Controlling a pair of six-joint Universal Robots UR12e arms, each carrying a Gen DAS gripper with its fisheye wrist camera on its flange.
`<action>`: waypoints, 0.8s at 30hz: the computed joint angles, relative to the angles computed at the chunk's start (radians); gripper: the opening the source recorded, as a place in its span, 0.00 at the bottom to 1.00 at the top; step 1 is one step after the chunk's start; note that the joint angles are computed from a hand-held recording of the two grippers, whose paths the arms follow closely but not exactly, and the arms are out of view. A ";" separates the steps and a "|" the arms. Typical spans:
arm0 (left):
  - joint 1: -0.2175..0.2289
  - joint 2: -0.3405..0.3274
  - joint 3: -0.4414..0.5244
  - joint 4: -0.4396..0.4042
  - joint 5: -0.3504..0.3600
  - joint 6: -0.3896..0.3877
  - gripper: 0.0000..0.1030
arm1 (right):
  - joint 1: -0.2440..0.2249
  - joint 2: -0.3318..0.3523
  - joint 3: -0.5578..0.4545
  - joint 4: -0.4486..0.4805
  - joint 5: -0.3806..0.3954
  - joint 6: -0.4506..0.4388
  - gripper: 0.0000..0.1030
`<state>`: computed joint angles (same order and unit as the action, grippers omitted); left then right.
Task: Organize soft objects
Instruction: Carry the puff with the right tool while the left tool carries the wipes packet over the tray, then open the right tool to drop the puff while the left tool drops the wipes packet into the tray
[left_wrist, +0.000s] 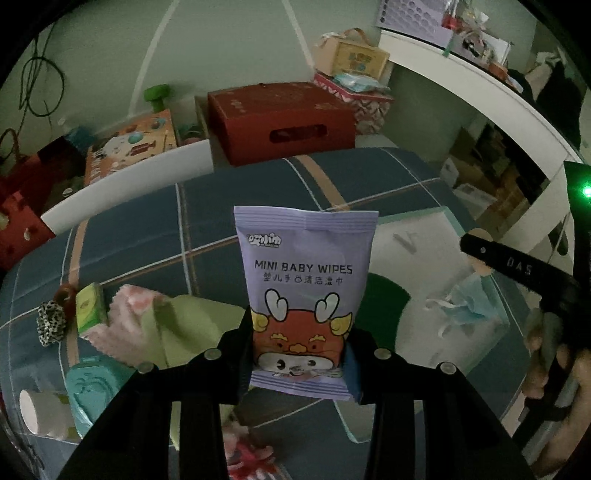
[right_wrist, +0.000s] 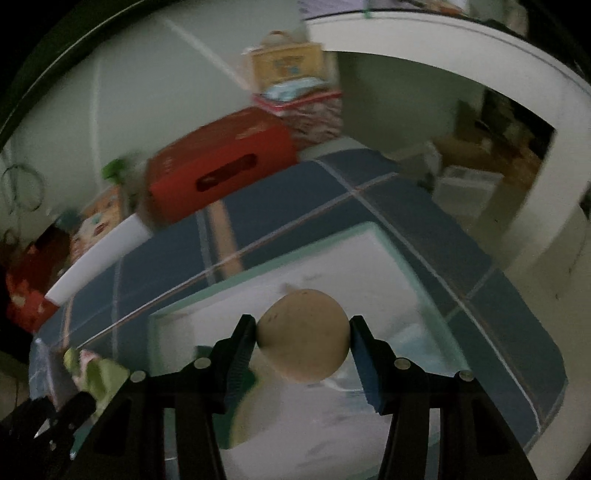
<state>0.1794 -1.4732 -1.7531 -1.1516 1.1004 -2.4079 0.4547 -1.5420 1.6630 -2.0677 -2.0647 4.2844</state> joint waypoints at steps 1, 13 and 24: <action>-0.005 0.001 -0.002 0.003 0.003 0.000 0.41 | -0.005 -0.010 0.010 0.014 -0.001 0.024 0.53; -0.055 -0.028 -0.009 0.014 -0.032 -0.015 0.41 | -0.040 -0.027 0.068 -0.036 0.046 0.043 0.54; -0.105 -0.091 -0.025 0.115 -0.030 -0.065 0.42 | -0.051 -0.002 0.065 -0.036 0.069 0.030 0.54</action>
